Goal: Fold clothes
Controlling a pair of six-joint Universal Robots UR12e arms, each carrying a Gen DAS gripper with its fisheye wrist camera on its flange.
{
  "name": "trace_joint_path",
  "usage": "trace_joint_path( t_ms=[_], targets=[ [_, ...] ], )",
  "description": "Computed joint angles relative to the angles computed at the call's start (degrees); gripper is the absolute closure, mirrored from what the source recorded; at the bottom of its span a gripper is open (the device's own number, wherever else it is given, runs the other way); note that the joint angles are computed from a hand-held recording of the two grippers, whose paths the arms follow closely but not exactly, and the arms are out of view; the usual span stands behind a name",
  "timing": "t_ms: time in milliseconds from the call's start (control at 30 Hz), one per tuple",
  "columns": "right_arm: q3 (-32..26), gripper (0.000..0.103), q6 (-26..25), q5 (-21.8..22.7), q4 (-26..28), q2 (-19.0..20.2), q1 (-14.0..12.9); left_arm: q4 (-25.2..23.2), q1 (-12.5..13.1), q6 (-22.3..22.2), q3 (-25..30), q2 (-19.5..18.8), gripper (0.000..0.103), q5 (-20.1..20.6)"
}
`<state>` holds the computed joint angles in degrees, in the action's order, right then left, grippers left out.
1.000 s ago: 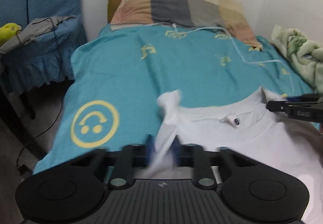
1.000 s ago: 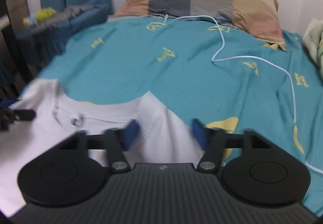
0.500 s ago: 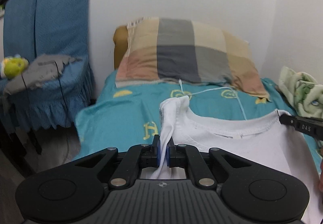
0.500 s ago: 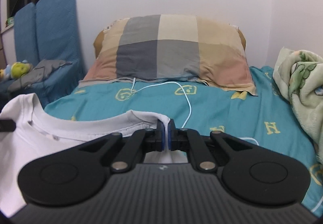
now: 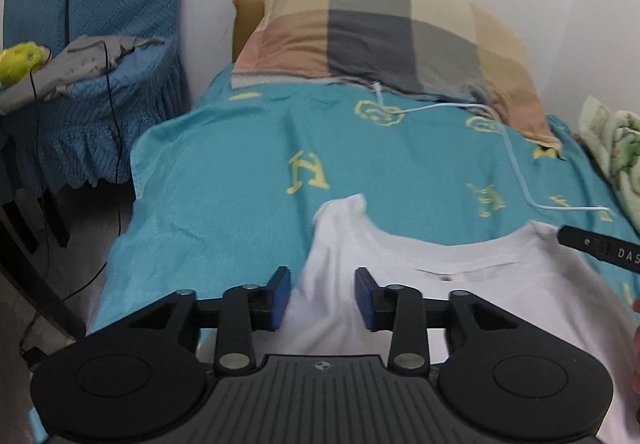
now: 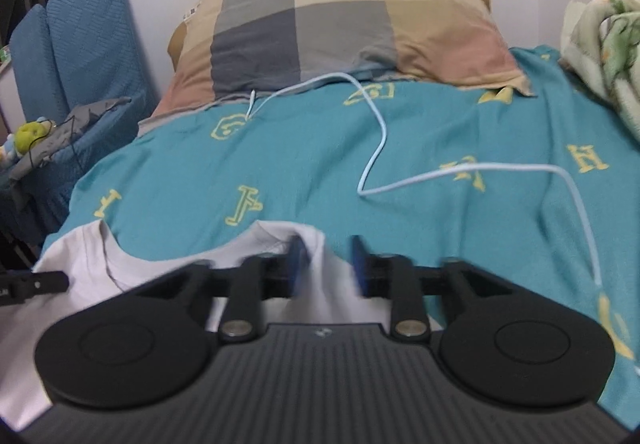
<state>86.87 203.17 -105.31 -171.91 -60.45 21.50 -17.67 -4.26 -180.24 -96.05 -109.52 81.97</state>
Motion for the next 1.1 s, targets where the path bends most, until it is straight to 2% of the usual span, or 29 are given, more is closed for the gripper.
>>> trace_joint_path(
  t_ms=[33, 100, 233, 400, 600, 800, 900, 967, 1100],
  targets=[
    [0.37, 0.040, 0.17, 0.26, -0.04, -0.68, 0.11, 0.21, -0.21, -0.13, -0.74, 1.04, 0.047, 0.54],
    [1.34, 0.035, -0.03, 0.64, 0.47, -2.32, 0.46, 1.11, -0.62, -1.05, -3.00, 3.61, 0.038, 1.18],
    [4.71, 0.035, -0.12, 0.35, 1.72, -6.62, 1.79, -0.71, -1.70, -2.70, -7.66, 9.68, 0.036, 1.68],
    [11.07, 0.035, 2.56, -0.49, 3.02, -13.35, 4.62, -3.40, -3.15, -0.53, -14.58, 19.36, 0.035, 2.46],
    [19.21, 0.035, 4.74, -1.64, 4.71, -22.00, 9.28, -6.12, -3.86, -1.01, -23.00, 32.41, 0.033, 3.27],
    [24.30, 0.035, 8.85, -3.63, 11.99, -29.64, 15.24, -12.16, -4.50, -3.56, -28.60, 44.20, 0.030, 4.56],
    [25.70, 0.035, 11.87, -3.53, 16.62, -32.42, 17.88, -16.79, -5.38, -4.47, -30.59, 48.75, 0.028, 5.10],
    [26.84, 0.035, 12.95, -2.79, 17.62, -33.74, 19.33, -19.28, -6.35, -5.19, -31.96, 51.26, 0.028, 5.88],
    [28.70, 0.035, 14.22, -1.37, 19.42, -35.42, 21.13, -21.15, -8.11, -5.41, -34.84, 54.98, 0.028, 6.62]
  ],
)
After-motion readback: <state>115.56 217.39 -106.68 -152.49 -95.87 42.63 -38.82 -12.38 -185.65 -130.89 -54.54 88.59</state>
